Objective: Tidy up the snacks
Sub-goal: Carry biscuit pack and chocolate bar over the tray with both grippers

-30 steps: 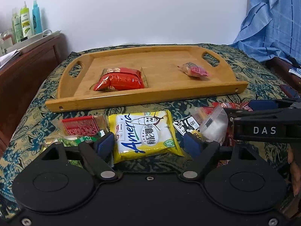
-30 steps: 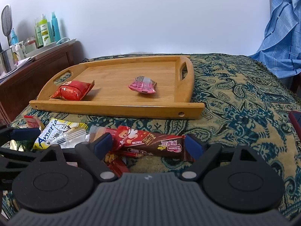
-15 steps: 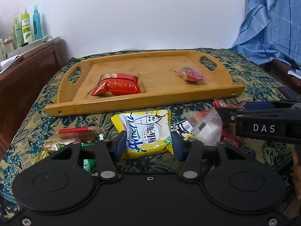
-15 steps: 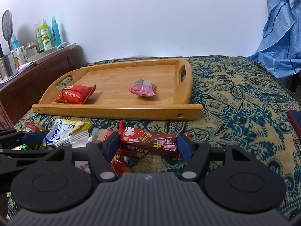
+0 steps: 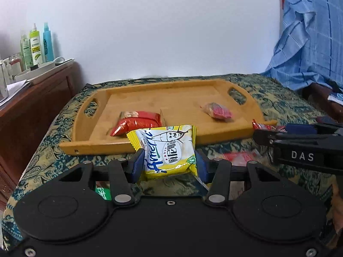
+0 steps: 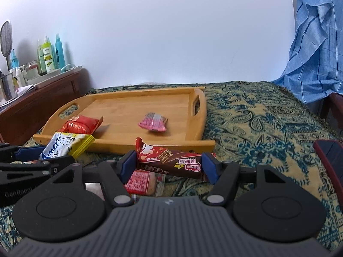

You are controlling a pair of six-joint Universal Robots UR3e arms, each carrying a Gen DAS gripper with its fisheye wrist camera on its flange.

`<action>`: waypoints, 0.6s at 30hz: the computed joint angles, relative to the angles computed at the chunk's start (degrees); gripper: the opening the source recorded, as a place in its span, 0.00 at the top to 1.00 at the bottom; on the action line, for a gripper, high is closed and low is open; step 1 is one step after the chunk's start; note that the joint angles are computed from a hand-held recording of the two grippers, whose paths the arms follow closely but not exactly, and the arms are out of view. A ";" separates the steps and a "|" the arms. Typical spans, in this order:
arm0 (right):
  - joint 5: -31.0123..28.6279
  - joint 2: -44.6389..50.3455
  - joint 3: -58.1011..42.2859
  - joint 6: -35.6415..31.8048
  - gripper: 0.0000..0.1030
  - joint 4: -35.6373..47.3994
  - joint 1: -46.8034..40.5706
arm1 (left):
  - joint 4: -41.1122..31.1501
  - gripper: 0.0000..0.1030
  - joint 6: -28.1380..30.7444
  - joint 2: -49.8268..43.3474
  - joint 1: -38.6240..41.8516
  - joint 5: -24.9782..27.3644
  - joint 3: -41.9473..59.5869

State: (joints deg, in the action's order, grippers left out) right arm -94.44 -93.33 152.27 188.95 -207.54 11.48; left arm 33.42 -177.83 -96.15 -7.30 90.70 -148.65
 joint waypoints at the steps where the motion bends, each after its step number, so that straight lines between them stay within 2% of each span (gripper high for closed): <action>1: -0.02 0.19 -0.18 -0.08 0.34 -0.27 -0.01 | -0.17 0.54 -0.08 0.06 0.14 0.14 0.39; 7: -0.38 0.42 -2.78 -1.85 0.34 -0.10 -0.28 | -0.87 0.54 0.30 0.22 0.76 2.01 3.73; 18: 3.89 0.47 -9.38 -5.03 0.34 4.49 -4.55 | -9.66 0.54 0.89 1.48 7.52 -3.91 13.50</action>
